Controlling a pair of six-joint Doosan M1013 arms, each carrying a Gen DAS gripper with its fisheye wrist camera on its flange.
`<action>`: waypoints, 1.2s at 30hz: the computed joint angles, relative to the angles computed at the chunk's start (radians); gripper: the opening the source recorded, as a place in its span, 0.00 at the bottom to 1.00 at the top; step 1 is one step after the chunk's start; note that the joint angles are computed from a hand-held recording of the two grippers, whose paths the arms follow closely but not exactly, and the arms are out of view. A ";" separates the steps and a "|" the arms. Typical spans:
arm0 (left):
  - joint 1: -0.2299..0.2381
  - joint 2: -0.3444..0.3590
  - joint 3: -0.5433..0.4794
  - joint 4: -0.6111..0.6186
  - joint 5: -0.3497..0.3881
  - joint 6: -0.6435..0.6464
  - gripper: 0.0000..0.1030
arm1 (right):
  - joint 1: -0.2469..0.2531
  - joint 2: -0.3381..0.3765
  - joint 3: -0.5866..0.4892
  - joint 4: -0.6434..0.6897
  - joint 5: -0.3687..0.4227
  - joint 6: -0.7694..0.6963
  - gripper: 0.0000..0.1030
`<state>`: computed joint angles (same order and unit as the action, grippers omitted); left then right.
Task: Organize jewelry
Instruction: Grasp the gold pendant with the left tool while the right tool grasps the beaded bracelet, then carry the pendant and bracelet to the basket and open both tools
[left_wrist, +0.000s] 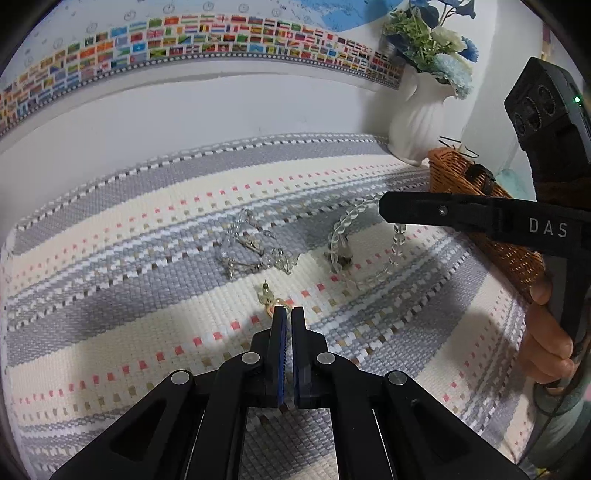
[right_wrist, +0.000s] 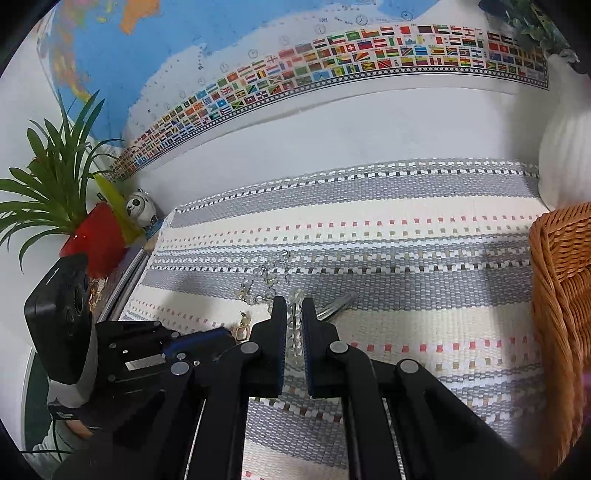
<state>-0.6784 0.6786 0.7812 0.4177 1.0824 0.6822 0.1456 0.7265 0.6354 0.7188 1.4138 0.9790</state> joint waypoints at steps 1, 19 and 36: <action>0.001 0.007 -0.013 -0.006 0.022 0.002 0.13 | 0.000 0.003 -0.005 0.001 0.008 0.005 0.08; 0.014 0.112 -0.203 0.005 0.145 -0.012 0.16 | 0.006 0.041 -0.060 -0.032 0.080 0.071 0.08; -0.011 0.024 -0.085 0.009 0.017 -0.031 0.09 | -0.013 -0.004 -0.006 0.051 0.057 0.033 0.08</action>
<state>-0.6899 0.7030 0.6963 0.4272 1.0991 0.6515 0.1323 0.7229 0.6289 0.7697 1.4712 1.0118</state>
